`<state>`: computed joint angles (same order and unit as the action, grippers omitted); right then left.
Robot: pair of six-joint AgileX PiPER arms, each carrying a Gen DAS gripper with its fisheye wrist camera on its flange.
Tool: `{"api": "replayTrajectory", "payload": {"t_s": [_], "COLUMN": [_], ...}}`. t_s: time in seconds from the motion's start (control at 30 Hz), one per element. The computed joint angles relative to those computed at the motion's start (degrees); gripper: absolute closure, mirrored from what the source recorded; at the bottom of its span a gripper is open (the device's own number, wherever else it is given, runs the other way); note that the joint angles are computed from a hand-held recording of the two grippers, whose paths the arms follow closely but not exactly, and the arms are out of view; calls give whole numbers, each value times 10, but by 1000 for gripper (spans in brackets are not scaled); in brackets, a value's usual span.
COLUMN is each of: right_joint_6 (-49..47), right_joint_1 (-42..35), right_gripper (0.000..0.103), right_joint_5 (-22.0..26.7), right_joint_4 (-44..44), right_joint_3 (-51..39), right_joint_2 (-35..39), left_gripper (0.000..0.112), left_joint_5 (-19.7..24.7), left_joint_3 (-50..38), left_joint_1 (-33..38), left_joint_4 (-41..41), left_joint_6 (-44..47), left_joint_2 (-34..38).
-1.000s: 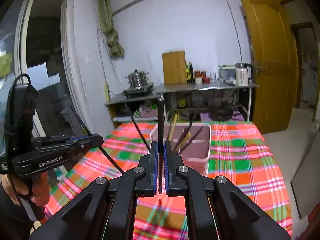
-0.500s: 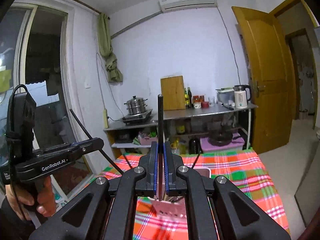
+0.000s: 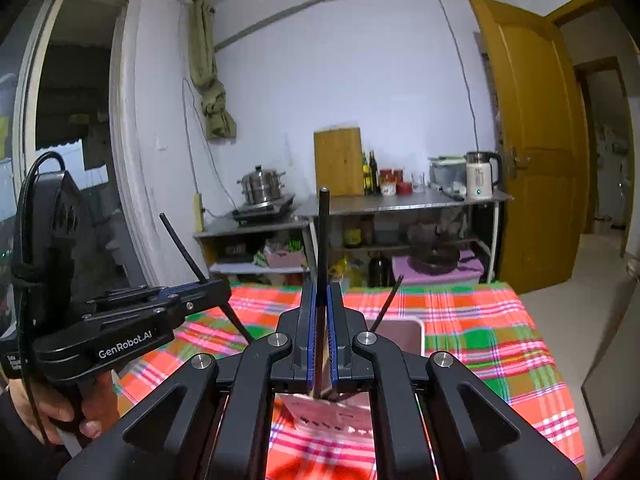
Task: Organize utensils
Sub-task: 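Lift both black chopsticks over the pink basket and open both tools to drop them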
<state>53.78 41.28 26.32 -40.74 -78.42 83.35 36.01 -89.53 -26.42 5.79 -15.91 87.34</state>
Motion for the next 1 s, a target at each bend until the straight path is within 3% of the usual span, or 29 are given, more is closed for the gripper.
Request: {"api": "replayTrajectory", "payload": {"t_s": [0.23, 0.33, 0.5, 1.0], "right_joint_6": [-86, -67, -36, 111], "right_joint_1": [-16, -11, -4, 51], "right_gripper": [97, 91, 90, 88], "right_joint_5": [-5, 0, -1, 19], "right_joint_4": [88, 70, 44, -84], "right_joint_3": [1, 5, 22, 134], "right_joint_2": [17, 13, -9, -121], "left_gripper": [104, 95, 86, 86], "left_joint_5": [-15, -30, -51, -83], "left_joint_3": [28, 48, 79, 229], "left_joint_1": [13, 11, 6, -43], "left_joint_4": [-27, -29, -22, 67], "left_joint_6": [14, 15, 2, -113], "left_joint_2": [0, -11, -41, -162]}}
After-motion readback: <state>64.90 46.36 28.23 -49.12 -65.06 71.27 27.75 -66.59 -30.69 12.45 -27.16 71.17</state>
